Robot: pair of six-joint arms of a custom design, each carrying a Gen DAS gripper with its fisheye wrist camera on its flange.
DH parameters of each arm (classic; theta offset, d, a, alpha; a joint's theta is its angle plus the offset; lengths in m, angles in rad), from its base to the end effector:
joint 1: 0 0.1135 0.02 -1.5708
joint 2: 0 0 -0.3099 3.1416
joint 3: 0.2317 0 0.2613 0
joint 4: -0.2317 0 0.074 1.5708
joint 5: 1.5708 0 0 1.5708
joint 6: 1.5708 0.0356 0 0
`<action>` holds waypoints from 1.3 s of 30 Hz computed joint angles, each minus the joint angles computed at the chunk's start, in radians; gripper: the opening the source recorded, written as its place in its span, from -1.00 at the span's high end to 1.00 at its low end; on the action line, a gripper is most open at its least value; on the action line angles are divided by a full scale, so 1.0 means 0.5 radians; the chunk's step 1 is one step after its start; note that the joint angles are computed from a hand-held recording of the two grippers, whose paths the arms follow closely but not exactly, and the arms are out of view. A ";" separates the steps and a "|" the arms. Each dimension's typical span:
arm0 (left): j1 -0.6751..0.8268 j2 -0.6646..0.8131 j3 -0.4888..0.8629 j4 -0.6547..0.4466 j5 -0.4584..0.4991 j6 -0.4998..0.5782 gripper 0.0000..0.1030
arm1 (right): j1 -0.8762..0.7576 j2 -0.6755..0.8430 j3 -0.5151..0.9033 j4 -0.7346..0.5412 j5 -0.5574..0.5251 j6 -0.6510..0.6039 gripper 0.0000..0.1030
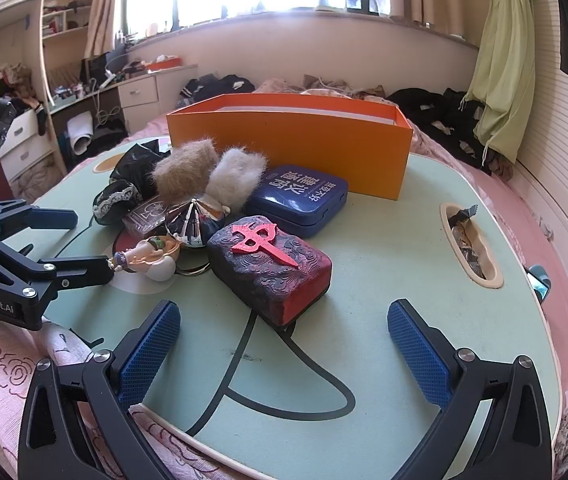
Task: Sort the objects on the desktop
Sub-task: 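Withdraw the left gripper from the box back over the table items, then put black lace cloth in box with left gripper while right drops red case in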
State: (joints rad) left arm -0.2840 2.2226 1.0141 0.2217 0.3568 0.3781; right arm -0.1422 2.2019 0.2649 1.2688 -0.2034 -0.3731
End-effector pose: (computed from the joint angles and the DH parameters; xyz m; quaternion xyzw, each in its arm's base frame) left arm 0.3934 -0.1278 0.0538 0.3547 0.8747 -0.1564 0.2910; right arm 0.2517 -0.0288 0.0373 -0.1471 0.8842 -0.0222 0.4428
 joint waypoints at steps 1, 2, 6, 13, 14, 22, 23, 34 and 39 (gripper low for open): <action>0.001 0.002 0.003 -0.001 0.000 0.000 -1.00 | -0.007 0.001 0.002 -0.003 -0.006 -0.005 -1.00; 0.000 0.000 -0.001 0.001 -0.001 -0.003 -1.00 | -0.008 -0.003 0.000 -0.005 -0.007 -0.005 -1.00; 0.002 0.002 0.003 0.001 -0.001 -0.006 -1.00 | -0.008 -0.029 -0.005 -0.021 -0.001 -0.001 -1.00; -0.012 0.008 0.000 0.019 -0.007 -0.036 -1.00 | -0.018 -0.265 0.151 -0.471 0.004 0.033 -1.00; -0.007 0.006 -0.002 0.019 -0.003 -0.031 -1.00 | -0.019 -0.298 0.159 -0.506 -0.015 0.045 -1.00; 0.034 0.007 0.007 0.010 0.096 -0.066 -1.00 | 0.001 -0.305 0.185 -0.564 0.043 0.058 -0.68; 0.054 0.009 0.023 -0.016 0.150 -0.070 -1.00 | -0.017 -0.309 0.196 -0.590 0.021 0.059 -0.61; 0.124 0.084 0.532 -0.595 0.417 -0.198 -0.65 | -0.050 -0.257 0.078 -0.434 -0.104 0.001 0.23; 0.036 0.254 0.821 -0.851 0.354 -0.267 -0.26 | -0.053 -0.255 0.083 -0.441 -0.090 0.008 0.13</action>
State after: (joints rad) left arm -0.2658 2.3496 1.4246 -0.2037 0.5339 0.2444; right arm -0.1686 2.0743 0.3065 1.0482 -0.2487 -0.3689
